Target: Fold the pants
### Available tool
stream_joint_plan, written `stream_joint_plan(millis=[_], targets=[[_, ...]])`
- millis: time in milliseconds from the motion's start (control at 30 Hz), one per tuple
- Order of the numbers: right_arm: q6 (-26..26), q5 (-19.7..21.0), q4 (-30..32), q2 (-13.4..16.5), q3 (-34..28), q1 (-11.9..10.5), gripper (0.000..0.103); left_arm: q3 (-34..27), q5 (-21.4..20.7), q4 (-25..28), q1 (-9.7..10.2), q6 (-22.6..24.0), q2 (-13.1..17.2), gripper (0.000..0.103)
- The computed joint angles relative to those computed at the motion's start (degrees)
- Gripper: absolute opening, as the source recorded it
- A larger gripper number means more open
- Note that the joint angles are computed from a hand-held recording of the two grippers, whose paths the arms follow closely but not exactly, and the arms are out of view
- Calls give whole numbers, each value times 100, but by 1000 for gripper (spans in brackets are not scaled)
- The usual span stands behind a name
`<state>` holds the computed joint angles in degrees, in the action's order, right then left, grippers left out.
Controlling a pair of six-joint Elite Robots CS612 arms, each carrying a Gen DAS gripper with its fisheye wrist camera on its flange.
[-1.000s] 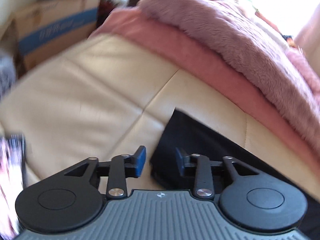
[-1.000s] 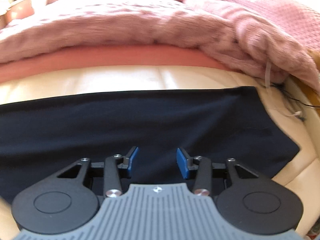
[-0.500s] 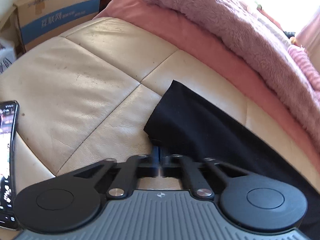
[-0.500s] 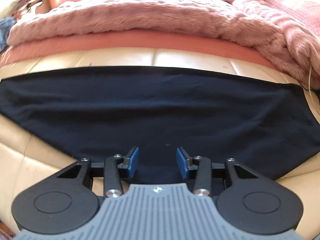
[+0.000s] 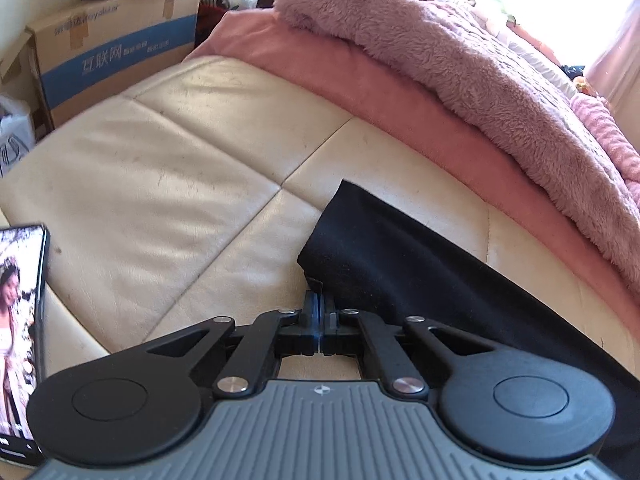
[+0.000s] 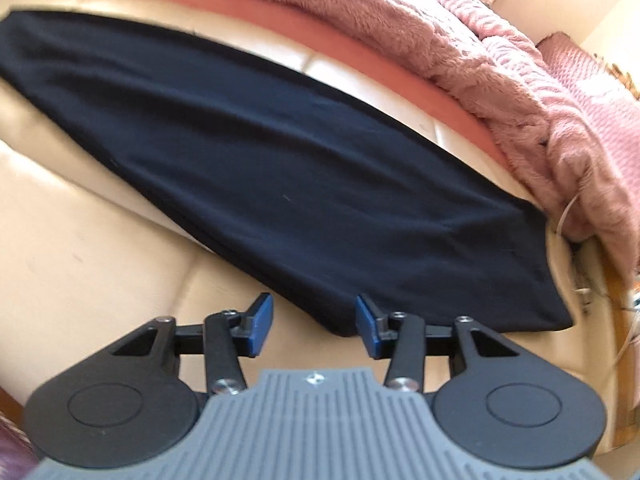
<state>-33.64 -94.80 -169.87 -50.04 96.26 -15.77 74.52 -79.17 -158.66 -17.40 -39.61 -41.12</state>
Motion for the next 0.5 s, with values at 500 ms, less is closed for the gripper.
stream_joint_plan(millis=[500], targets=[[-326,-103,444,49,-78,-107,0,-22,270,397,34,-167,1,0]])
